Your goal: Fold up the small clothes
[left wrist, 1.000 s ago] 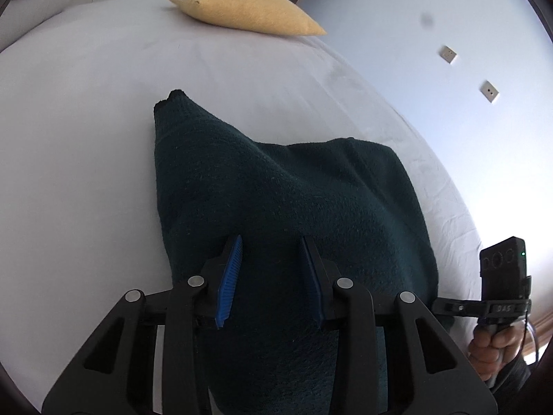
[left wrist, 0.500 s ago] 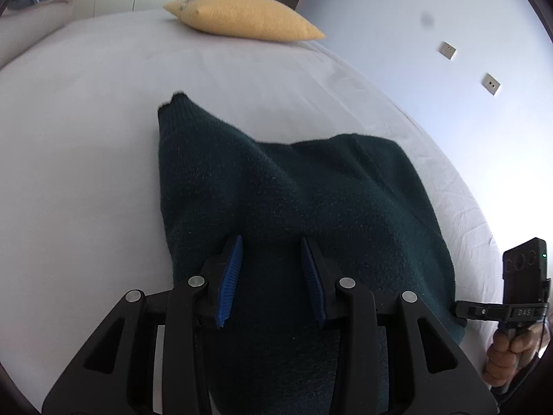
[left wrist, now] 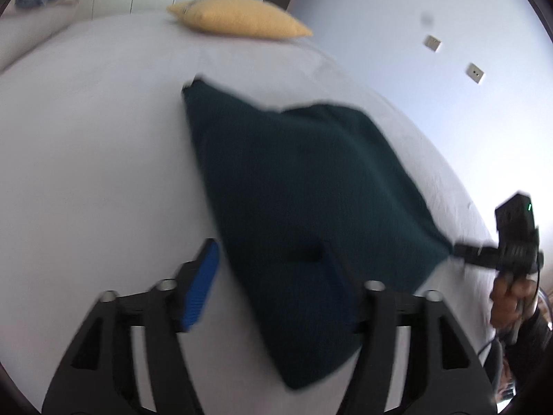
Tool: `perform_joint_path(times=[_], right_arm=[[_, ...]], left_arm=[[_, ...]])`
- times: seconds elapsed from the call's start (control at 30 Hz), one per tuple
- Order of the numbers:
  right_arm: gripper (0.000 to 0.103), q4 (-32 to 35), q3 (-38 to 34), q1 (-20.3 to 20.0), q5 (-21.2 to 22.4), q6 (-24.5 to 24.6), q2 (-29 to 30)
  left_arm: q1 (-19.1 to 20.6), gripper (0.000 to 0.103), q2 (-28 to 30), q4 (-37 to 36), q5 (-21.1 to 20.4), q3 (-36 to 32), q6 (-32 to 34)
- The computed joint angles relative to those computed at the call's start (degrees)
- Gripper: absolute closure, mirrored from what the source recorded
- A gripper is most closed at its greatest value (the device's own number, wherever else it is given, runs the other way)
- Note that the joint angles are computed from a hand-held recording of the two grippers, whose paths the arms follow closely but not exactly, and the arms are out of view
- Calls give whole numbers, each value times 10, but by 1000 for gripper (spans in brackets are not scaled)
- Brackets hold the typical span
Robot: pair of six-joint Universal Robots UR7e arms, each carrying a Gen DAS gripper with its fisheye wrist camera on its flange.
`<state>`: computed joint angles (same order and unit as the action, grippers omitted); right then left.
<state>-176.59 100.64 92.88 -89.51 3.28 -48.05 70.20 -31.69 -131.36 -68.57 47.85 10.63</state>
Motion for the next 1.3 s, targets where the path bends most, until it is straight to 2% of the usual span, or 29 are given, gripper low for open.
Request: perform_joint_path(times=[0.03, 0.07, 0.17, 0.27, 0.3, 0.33, 0.47, 0.6, 0.67, 0.8, 0.87, 0.9, 0.93, 1.0, 1.1, 1.17, 1.27, 1.3], right_arm=[[63, -5, -3, 2, 0, 0, -2], [61, -6, -8, 3, -3, 0, -2], [60, 3, -39, 11, -16, 7, 10], [50, 27, -79, 17, -7, 2, 29], [44, 35, -94, 19, -3, 0, 37], [43, 46, -110, 19, 4, -2, 46], [40, 104, -202, 15, 31, 21, 93], [39, 172, -279, 10, 35, 40, 134], [39, 225, -324, 12, 30, 40, 158], [38, 280, -386, 20, 14, 26, 192], [44, 304, -408, 26, -1, 19, 202], [57, 320, -421, 31, -19, 14, 208], [62, 337, -435, 38, -51, 13, 216], [65, 340, -443, 48, -80, 10, 222], [69, 344, -458, 71, -155, -7, 235], [73, 347, -475, 87, -204, -19, 247], [77, 338, -489, 110, -276, -45, 262], [78, 331, -491, 121, -304, -56, 267]], left_arm=[[3, 39, -16, -4, -5, 30, -14], [7, 39, -24, -1, -18, 46, -23], [8, 39, -49, -33, -25, 101, -22], [9, 39, -66, -42, -43, 116, -39], [11, 39, -69, -51, -55, 113, -46], [14, 39, -67, -52, -72, 103, -54], [35, 29, -20, -7, -133, -9, -114], [56, 29, 71, 139, -168, -194, -185], [60, 29, 109, 198, -175, -264, -199], [65, 29, 141, 230, -204, -321, -208], [63, 34, 153, 251, -193, -344, -201], [59, 35, 153, 258, -179, -345, -194], [55, 38, 145, 255, -165, -329, -190], [47, 44, 114, 231, -135, -270, -180], [32, 51, 87, 196, -92, -210, -164], [22, 58, 79, 195, -58, -196, -158], [-1, 63, 58, 177, 5, -151, -132], [-4, 63, 52, 173, 15, -141, -127]])
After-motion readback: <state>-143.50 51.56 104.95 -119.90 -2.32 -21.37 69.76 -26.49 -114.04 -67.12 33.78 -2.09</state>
